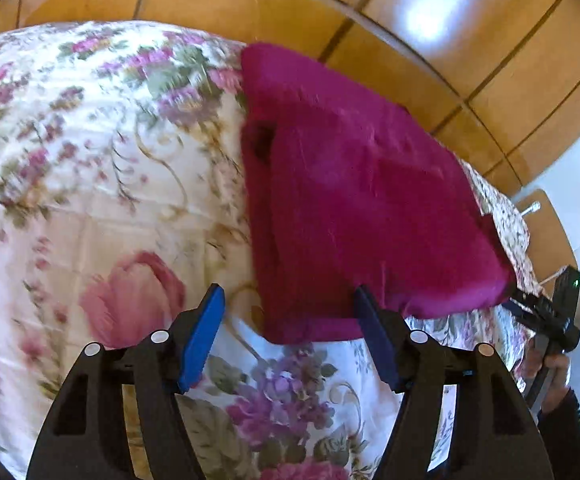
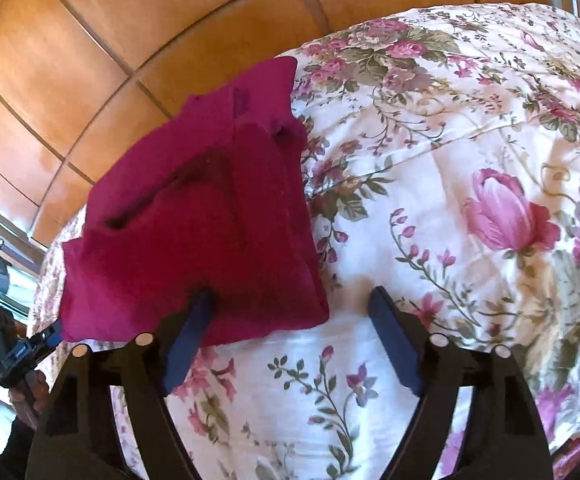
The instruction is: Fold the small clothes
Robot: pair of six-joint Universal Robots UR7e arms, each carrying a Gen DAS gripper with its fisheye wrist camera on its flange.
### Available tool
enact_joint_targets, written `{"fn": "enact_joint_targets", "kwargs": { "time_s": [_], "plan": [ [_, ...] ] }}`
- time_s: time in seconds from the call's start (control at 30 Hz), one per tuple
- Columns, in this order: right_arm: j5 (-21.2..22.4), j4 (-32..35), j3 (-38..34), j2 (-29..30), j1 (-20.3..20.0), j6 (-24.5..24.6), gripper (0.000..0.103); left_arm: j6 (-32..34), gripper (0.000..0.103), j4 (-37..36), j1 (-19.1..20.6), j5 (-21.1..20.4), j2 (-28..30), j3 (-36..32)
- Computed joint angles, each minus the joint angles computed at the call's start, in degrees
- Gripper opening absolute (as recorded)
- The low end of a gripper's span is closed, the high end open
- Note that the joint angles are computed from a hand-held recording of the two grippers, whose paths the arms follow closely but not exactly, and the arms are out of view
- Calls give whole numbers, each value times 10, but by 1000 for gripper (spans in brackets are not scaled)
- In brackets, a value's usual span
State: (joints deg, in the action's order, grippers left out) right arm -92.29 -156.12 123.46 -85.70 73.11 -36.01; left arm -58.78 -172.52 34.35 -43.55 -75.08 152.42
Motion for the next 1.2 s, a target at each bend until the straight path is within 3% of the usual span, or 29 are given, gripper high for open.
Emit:
{"fn": "enact_joint_targets", "kwargs": {
  "time_s": [0.03,0.07,0.1,0.13,0.2,0.27,0.47,0.6,0.7,0.83,0.93,1.0,1.1,1.2],
  "plan": [
    [0,-1,-2,4,1,-2,62,3,53,1,2,2,11,-5],
    [1,3,-6,9,3,-2,46,12,39,-4,7,-3,16,-8],
    [-5,9,-9,11,7,-2,39,20,28,-11,13,-12,21,-12],
    [-13,6,-10,16,13,-2,28,15,26,7,12,-12,19,-18],
    [-20,-3,0,8,20,-16,22,-1,17,61,-6,1,5,-24],
    [-12,4,11,-15,18,-29,20,-4,15,69,-11,-4,-8,-20],
    [17,58,39,-83,-2,-53,19,-42,13,108,-47,-17,-71,13],
    [20,114,67,-143,-34,-73,19,-118,13,169,-103,-36,-123,46],
    [10,158,85,-186,-60,-94,19,-209,13,238,-171,-61,-175,76],
    [4,185,92,-205,-76,-102,20,-272,15,285,-217,-71,-187,86],
    [9,168,82,-195,-68,-85,40,-260,17,283,-208,-59,-182,81],
    [15,130,78,-189,-58,-79,51,-251,28,288,-197,-44,-184,74],
    [-1,71,69,-155,-29,-72,53,-220,32,298,-171,-6,-176,52],
    [-29,14,62,-108,2,-72,53,-165,32,256,-132,17,-151,35]
  ]
}}
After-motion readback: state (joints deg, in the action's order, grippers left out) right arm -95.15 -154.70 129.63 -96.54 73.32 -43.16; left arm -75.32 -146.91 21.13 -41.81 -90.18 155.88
